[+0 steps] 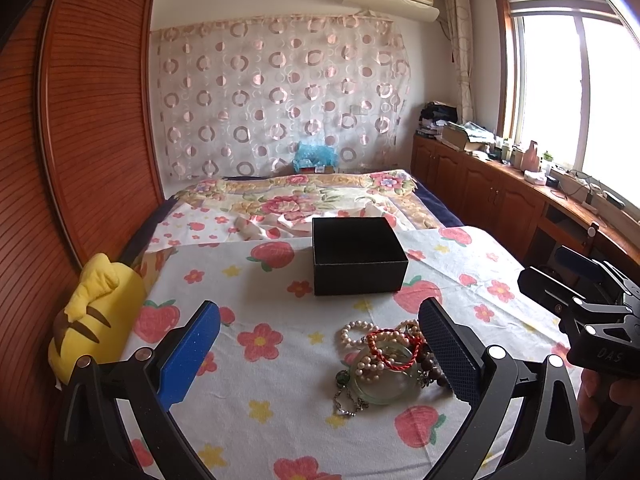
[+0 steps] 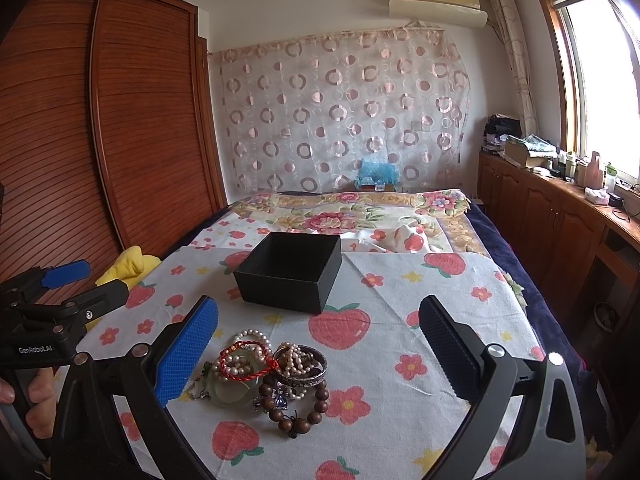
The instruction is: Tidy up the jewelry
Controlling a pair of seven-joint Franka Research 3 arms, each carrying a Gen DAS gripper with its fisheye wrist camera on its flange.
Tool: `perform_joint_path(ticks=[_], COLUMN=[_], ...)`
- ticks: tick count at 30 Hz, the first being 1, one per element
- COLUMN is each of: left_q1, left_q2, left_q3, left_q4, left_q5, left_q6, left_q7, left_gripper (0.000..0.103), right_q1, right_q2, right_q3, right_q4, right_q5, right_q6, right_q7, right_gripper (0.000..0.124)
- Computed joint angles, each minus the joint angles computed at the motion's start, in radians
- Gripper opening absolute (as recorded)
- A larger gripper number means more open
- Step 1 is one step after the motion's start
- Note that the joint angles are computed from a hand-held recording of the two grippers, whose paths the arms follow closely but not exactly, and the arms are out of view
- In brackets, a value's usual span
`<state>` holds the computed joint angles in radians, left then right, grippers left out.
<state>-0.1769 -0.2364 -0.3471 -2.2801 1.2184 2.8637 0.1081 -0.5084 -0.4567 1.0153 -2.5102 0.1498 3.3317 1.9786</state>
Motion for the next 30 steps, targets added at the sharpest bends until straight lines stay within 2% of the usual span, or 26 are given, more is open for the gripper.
perform_joint_path(ticks=[16, 21, 24, 30], left_q1=[-0.017, -0.022, -0.027, -0.046], left_q2=[0.02, 0.043, 0.062, 0.118], left_q3=[-0.001, 0.015, 0.027, 0.057], left_q4=[0.01, 0.005, -0.001, -0.01], left_q5=[-0.019, -0.04, -0.08, -0.231], left_q6=[-0.018, -0.003, 0.007, 0.05], left_q7=[0.023, 0.046, 0.092, 0.262], left_gripper=[0.096, 0.096, 0.096, 0.096], right_q1=[0.025, 0.031, 0.062, 0.162], right_q2=[0.006, 0.025, 0.059, 0.143], right_q3=[-0.019, -0.024, -0.055, -0.141], right_q4=[-0.021, -0.03, -0.038, -0.053], right_q5=[0.007, 0.017, 0.014, 0.042], right_q6=[0.008, 0.012, 0.018, 0.041], right_q7=[-0.004, -0.022, -0.046, -0.136], right_gripper=[0.101, 0.101, 0.101, 0.098])
